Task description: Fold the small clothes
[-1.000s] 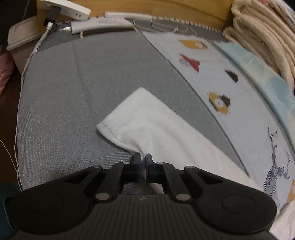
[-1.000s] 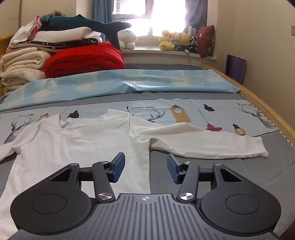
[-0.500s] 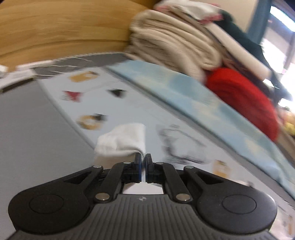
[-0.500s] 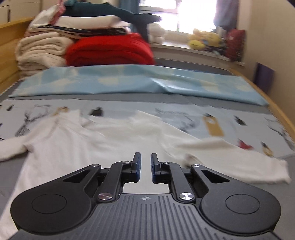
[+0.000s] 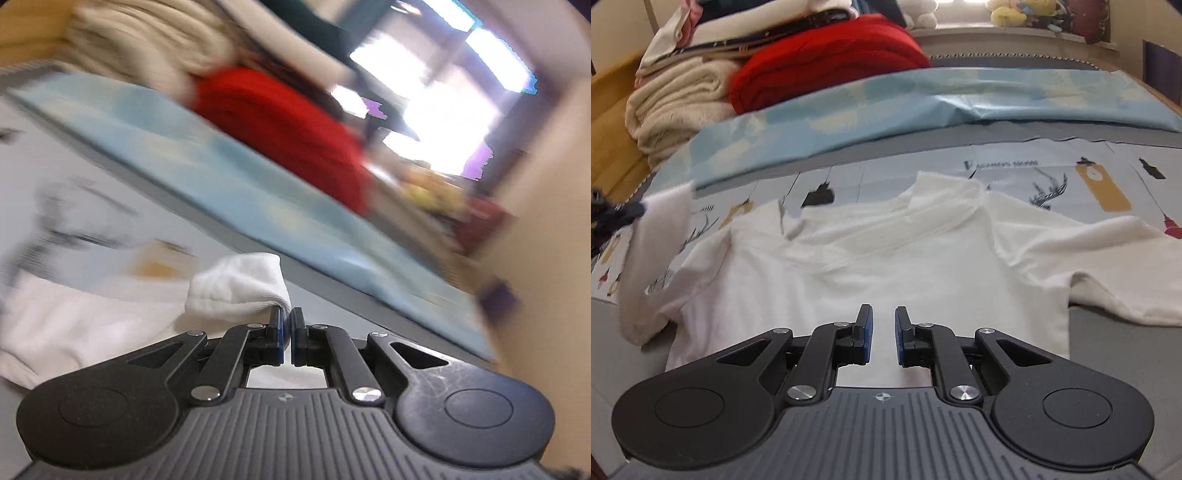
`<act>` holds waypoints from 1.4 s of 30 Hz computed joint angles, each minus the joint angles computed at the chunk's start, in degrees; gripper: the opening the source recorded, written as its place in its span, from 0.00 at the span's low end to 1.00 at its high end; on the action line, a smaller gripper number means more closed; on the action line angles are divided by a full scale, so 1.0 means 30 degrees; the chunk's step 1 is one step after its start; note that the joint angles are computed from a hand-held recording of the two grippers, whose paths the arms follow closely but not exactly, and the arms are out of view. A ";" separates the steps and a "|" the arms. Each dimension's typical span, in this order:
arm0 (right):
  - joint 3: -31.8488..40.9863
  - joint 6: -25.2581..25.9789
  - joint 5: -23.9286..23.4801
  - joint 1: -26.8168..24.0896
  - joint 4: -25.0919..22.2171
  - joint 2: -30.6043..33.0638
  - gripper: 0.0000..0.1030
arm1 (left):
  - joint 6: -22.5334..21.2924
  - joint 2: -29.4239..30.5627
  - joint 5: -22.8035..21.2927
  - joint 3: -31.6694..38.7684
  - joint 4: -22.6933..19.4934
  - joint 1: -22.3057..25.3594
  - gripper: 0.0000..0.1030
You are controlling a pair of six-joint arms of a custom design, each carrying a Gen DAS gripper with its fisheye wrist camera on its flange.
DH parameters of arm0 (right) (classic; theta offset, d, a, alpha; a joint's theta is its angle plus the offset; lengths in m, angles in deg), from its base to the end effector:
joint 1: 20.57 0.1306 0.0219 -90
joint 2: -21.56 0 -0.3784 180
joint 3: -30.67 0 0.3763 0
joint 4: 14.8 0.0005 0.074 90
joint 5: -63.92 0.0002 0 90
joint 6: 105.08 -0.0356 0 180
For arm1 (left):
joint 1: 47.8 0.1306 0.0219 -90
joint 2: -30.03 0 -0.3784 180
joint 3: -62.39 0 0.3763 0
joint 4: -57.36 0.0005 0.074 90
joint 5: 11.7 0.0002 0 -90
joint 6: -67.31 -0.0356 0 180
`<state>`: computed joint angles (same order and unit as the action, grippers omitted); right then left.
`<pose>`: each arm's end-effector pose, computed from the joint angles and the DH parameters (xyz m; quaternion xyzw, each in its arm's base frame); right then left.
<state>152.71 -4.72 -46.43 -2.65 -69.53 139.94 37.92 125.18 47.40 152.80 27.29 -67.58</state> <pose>0.6097 0.2096 0.4039 -0.2838 0.8855 0.1878 0.3163 0.4921 -0.1581 0.4165 -0.4136 0.7575 -0.1078 0.4934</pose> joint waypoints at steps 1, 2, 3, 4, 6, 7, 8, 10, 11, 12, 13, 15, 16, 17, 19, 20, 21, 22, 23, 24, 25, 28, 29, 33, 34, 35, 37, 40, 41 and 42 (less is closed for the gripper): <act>0.0308 -0.0299 -0.0016 -0.0168 -0.0102 0.0196 0.13 | -0.0516 0.0623 0.0923 0.0403 0.1127 -0.0275 0.03; 0.0657 -0.0783 -0.0146 -0.0323 -0.0293 0.0427 0.13 | -0.0915 0.1256 0.2187 0.0826 0.1987 -0.0433 0.04; 0.0981 -0.1422 -0.0314 -0.0485 -0.0487 0.0666 0.14 | -0.1101 0.1854 0.3790 0.1270 0.2399 -0.0434 0.04; 0.1434 -0.2141 -0.0385 -0.0653 -0.0768 0.0992 0.17 | -0.1142 0.2443 0.5342 0.1800 0.2363 -0.0375 0.04; 0.2062 -0.3530 -0.0521 -0.0938 -0.1057 0.1530 0.29 | -0.1009 0.3143 0.6373 0.2489 0.1848 -0.0338 0.09; 0.2550 -0.4331 -0.0677 -0.1056 -0.1402 0.1901 0.30 | -0.0829 0.3276 0.6279 0.2647 0.1384 -0.0278 0.11; 0.2971 -0.5031 -0.0871 -0.1146 -0.1709 0.2216 0.30 | -0.0558 0.3271 0.5980 0.2678 0.0843 -0.0152 0.13; 0.3620 -0.6388 -0.1425 -0.1296 -0.2183 0.2748 0.33 | -0.0041 0.3151 0.4787 0.2842 -0.0847 0.0137 0.14; 0.3924 -0.6934 -0.1567 -0.1305 -0.2450 0.2997 0.36 | 0.0291 0.3078 0.3938 0.3021 -0.2042 0.0231 0.14; 0.4120 -0.7256 -0.1601 -0.1264 -0.2667 0.3167 0.39 | 0.0734 0.3032 0.3028 0.3263 -0.3550 0.0395 0.14; 0.4410 -0.7504 -0.1590 -0.1170 -0.3018 0.3409 0.41 | 0.1142 0.3053 0.2370 0.3573 -0.4995 0.0640 0.14; 0.4929 -0.7613 -0.1425 -0.0930 -0.3695 0.3865 0.41 | 0.2441 0.2982 0.1248 0.4006 -0.7846 0.1095 0.14; 0.5249 -0.7536 -0.1181 -0.0790 -0.4010 0.4121 0.41 | 0.3042 0.2798 0.0989 0.3984 -0.8659 0.1323 0.14; 0.5439 -0.7338 -0.0744 -0.0619 -0.4323 0.4261 0.41 | 0.3743 0.2576 0.0738 0.3864 -0.9415 0.1562 0.14; 0.6047 -0.6679 0.0884 -0.0199 -0.5092 0.4706 0.41 | 0.4927 0.2138 0.0400 0.3583 -1.0605 0.1989 0.14; 0.6062 -0.6613 0.1755 -0.0032 -0.5194 0.4781 0.41 | 0.5476 0.1900 0.0272 0.3384 -1.1061 0.2206 0.14; 0.6064 -0.6726 0.2379 0.0072 -0.5246 0.4866 0.41 | 0.5884 0.1683 0.0199 0.3148 -1.1334 0.2448 0.14; 0.5992 -0.6979 0.2607 0.0128 -0.5171 0.4908 0.39 | 0.6235 0.1475 0.0217 0.2883 -1.1555 0.2656 0.14; 0.5834 -0.7120 0.2762 0.0139 -0.4947 0.4849 0.26 | 0.6408 0.1239 0.0379 0.2687 -1.1779 0.2934 0.14; 0.5594 -0.7112 0.2854 0.0189 -0.4639 0.4670 0.03 | 0.6627 0.1101 0.0606 0.2556 -1.1922 0.3162 0.14; 0.5391 -0.7010 0.2581 0.0210 -0.4385 0.4491 0.04 | 0.6892 0.1075 0.0849 0.2447 -1.1821 0.3283 0.14; 0.3655 -0.7066 0.0987 0.0142 -0.1561 0.3263 0.03 | 0.6982 0.0930 0.1300 0.2313 -1.1502 0.3516 0.14; 0.2873 -0.7193 0.0270 0.0098 -0.0277 0.2698 0.03 | 0.6933 0.0938 0.1346 0.2325 -1.1404 0.3459 0.14; -0.0303 -0.8722 -0.1828 -0.0348 0.5365 0.0592 0.03 | 0.6084 0.0773 0.1841 0.2068 -1.0877 0.3481 0.19; -0.0939 -0.9060 -0.1511 -0.0518 0.6563 0.0227 0.03 | 0.5980 0.0811 0.1996 0.2069 -1.0790 0.3495 0.19; -0.1525 -0.9564 -0.0820 -0.0660 0.7732 -0.0072 0.03 | 0.5913 0.0833 0.2104 0.2021 -1.0665 0.3507 0.19; -0.1431 -1.0694 0.0854 -0.1056 0.7888 0.0077 0.03 | 0.5849 0.0942 0.2261 0.2080 -1.0623 0.3482 0.19; 0.1408 -1.1585 0.3589 -0.1535 0.3283 0.1938 0.03 | 0.5430 0.1203 0.2958 0.2121 -1.0191 0.3470 0.20; 0.1887 -1.2094 0.4015 -0.1712 0.2428 0.2327 0.03 | 0.5310 0.1272 0.3343 0.2094 -0.9958 0.3477 0.20; 0.2293 -1.2468 0.3982 -0.1910 0.1706 0.2657 0.03 | 0.5235 0.1358 0.3684 0.2075 -0.9751 0.3478 0.20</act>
